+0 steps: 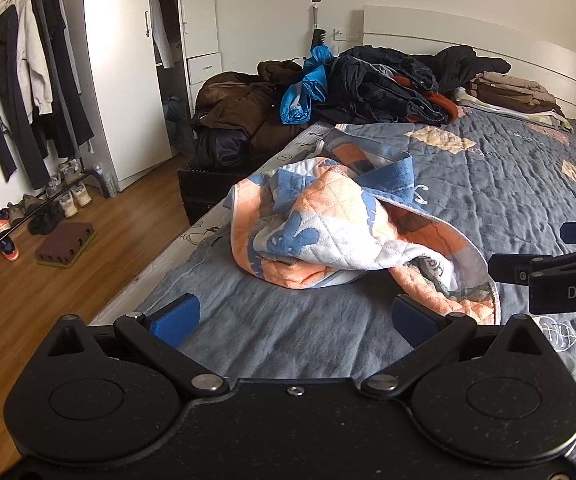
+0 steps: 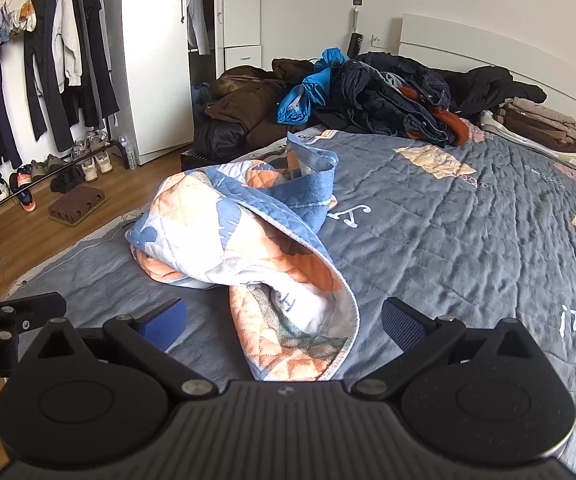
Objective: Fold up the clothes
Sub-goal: 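Approach the crumpled bunny-print blanket with both grippers open, then grasp the blue blanket edge with the right gripper and lift to spread it flat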
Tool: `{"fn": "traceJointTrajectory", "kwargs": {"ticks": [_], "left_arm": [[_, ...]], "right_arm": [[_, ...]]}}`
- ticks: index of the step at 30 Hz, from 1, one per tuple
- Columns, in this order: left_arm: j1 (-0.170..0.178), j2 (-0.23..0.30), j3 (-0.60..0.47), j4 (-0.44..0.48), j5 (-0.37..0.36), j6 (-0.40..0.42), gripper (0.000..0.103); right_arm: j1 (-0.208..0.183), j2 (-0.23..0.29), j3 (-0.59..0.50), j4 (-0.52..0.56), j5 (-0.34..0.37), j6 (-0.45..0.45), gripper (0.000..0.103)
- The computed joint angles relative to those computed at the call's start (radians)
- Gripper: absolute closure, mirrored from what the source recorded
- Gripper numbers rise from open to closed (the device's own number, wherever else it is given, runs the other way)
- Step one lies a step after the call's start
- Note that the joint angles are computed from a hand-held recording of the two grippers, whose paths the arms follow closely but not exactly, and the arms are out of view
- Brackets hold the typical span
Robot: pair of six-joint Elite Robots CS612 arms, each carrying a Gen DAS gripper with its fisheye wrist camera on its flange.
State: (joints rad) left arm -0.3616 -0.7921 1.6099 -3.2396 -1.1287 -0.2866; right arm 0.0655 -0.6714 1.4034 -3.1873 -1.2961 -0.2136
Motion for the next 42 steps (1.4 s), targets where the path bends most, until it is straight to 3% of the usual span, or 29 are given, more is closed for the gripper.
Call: {"fn": "traceJointTrajectory", "kwargs": {"ticks": [13,18,32,34,37,39,42], "left_arm": [[0.012,0.002,-0.008,0.022,-0.017,-0.021,0.000],[0.019,0.006,-0.017,0.030,-0.029,-0.034,0.000],[0.030,0.012,-0.035,0.067,-0.049,-0.052,0.000],[0.031,0.009,-0.032,0.067,-0.046,-0.049,0.000],[0.033,0.005,-0.027,0.063,-0.046,-0.062,0.000],[0.036,0.000,-0.022,0.059,-0.046,-0.075,0.000],[0.038,-0.006,-0.019,0.052,-0.048,-0.095,0.000]], "right_arm": [[-0.004,0.028,-0.032,-0.013,-0.035,0.003,0.000],[-0.016,0.084,-0.111,0.009,-0.029,-0.019,0.000],[0.023,0.268,-0.460,0.264,-0.119,-0.277,0.003],[0.029,0.286,-0.497,0.312,-0.129,-0.307,0.010],[0.036,0.310,-0.551,0.401,-0.133,-0.343,0.036],[0.031,0.317,-0.574,0.455,-0.098,-0.307,0.066],[0.027,0.314,-0.566,0.433,-0.090,-0.227,0.094]]}}
